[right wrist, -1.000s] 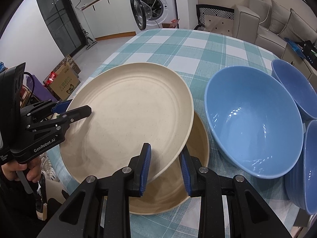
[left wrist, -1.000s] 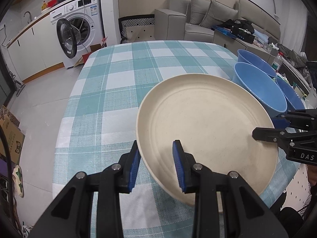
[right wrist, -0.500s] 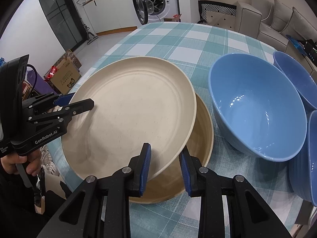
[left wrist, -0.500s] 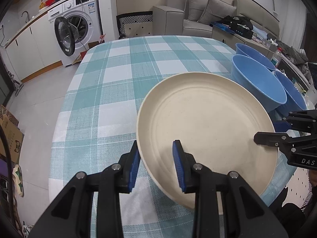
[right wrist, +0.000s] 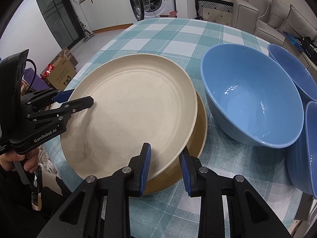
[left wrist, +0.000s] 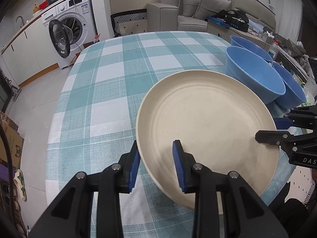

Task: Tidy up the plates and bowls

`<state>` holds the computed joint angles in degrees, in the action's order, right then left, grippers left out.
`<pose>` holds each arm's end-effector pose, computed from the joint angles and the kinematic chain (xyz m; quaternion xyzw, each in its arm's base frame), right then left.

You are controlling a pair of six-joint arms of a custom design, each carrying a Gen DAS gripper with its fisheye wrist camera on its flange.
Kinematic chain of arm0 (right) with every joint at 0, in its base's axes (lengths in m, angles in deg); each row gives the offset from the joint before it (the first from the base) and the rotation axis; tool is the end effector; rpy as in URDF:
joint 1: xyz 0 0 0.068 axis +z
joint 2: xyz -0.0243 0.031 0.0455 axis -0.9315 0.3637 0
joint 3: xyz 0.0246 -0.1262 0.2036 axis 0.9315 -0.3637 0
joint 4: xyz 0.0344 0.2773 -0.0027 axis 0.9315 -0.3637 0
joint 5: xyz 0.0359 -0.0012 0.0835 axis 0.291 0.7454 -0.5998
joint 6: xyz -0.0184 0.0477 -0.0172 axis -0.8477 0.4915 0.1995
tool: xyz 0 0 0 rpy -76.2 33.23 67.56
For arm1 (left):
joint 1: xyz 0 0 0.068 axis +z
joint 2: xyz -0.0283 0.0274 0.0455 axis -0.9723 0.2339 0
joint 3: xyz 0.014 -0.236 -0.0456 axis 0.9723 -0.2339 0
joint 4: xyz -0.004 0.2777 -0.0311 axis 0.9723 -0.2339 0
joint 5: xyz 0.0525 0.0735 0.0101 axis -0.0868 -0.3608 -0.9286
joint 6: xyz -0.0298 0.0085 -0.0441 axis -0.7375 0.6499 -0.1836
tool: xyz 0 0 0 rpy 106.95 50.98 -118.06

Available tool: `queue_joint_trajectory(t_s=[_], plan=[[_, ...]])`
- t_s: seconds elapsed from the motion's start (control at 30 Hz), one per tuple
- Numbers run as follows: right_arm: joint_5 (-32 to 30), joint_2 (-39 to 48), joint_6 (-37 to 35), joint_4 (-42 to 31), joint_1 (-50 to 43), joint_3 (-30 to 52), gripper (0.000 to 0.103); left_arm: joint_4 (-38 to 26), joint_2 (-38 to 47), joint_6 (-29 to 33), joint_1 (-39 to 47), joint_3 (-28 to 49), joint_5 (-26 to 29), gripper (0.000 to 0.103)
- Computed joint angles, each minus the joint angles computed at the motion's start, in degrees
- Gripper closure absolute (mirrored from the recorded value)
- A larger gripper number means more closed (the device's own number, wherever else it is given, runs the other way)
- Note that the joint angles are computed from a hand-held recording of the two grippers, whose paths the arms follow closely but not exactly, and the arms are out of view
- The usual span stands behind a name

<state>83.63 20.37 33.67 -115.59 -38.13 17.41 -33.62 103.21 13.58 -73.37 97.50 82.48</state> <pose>0.2651 0.1507 0.2262 0.0098 0.9747 0.0476 0.2182 0.3438 0.0054 0.1927 0.2851 0.9079 -0.1028 0.2896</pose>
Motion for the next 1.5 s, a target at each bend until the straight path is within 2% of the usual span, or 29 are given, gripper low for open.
queue_joint_trajectory(t_s=[0.63, 1.2, 1.4, 1.5], plan=[[-0.08, -0.76, 0.01, -1.41, -0.02, -1.18, 0.074, 0.75, -0.27, 1.10, -2.07, -1.00, -2.27, 0.072], [3.00, 1.39, -0.87, -5.97, 1.48, 1.47, 0.073, 0.95, -0.84, 2.32, -3.99, -1.86, -4.50, 0.071], [4.32, 3.10, -1.61, -7.43, 2.19, 2.78, 0.072, 1.75, -1.35, 3.01, -4.66, -2.62, -5.82, 0.071], [4.89, 4.52, -2.69, -8.25, 2.71, 3.86, 0.067, 1.57, -1.33, 3.43, -4.64, -2.56, -5.95, 0.071]])
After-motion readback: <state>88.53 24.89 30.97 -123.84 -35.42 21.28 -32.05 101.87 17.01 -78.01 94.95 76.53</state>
